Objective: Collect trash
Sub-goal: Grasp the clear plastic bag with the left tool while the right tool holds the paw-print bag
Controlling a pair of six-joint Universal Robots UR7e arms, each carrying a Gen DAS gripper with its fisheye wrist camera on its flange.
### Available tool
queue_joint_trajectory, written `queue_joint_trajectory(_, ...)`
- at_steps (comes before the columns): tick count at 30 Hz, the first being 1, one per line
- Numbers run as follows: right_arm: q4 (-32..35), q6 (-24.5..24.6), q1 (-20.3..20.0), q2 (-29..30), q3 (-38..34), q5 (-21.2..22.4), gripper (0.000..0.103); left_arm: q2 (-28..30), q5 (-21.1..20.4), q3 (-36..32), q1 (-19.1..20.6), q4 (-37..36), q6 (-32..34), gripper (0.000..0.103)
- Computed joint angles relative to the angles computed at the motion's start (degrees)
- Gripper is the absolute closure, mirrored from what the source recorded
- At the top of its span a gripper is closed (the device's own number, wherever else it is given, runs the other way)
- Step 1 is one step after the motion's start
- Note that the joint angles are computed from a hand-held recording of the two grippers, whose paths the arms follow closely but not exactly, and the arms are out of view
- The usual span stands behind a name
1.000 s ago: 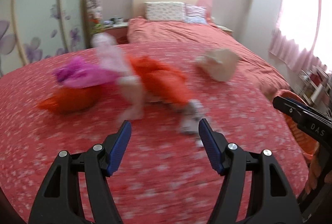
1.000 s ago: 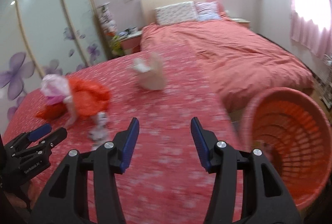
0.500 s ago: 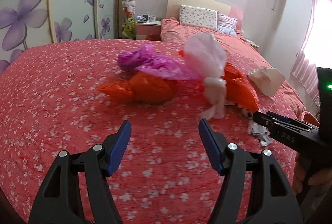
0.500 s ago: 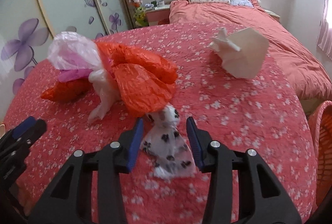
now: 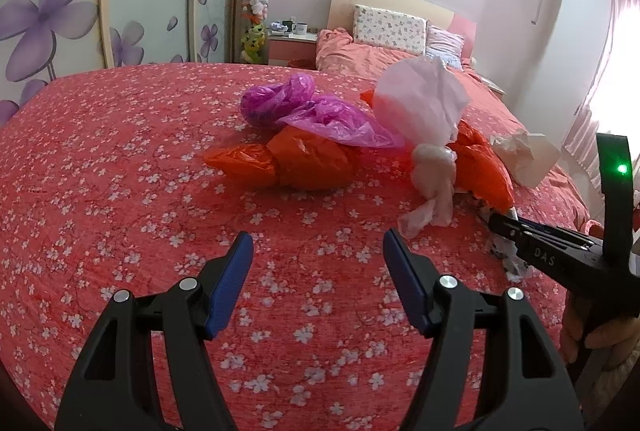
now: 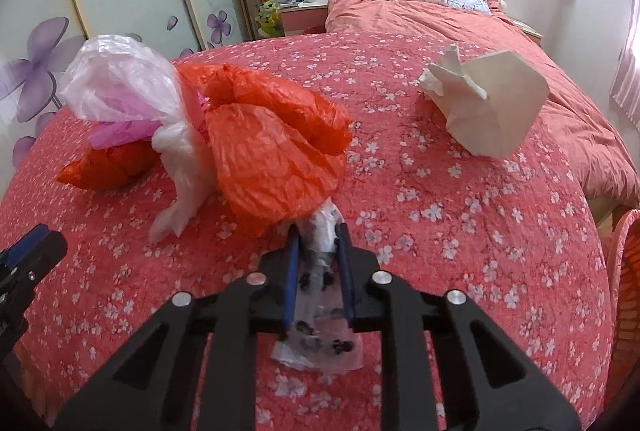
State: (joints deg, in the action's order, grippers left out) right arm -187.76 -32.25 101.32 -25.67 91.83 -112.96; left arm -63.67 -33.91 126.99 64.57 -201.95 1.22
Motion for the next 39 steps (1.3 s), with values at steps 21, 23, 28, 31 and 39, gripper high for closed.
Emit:
queue_joint_trajectory(21, -13.4, -0.8, -7.3, -13.8, 16.0, 4.3, 0.088, 10.5, -0.6, -10.8, -1.8, -0.3, 3.1, 0.036)
queue_joint_trajectory(23, -13.6, -0.7, -7.9, -14.4, 16.2, 4.4, 0.088, 11.4, 0.3, -12.3, -1.4, 0.2, 2.7, 0.036)
queue_joint_trajectory(28, -13.6, -1.0, -8.9, -15.1, 16.5, 4.8, 0.088, 11.8, -0.3, -15.2, -0.2, 2.7, -0.1, 0.036)
queue_joint_trajectory(31, -14.4, -1.1, -9.2, -15.0, 17.0, 4.9, 0.088, 12.6, 0.3, -16.4, -0.2, 2.1, 0.8, 0.04)
queue_joint_trajectory(39, -14.3, -0.8, -9.9, -15.3, 17.3, 5.5, 0.088, 12.0, -1.2, -17.2, 1.8, 8.6, -5.1, 0.057)
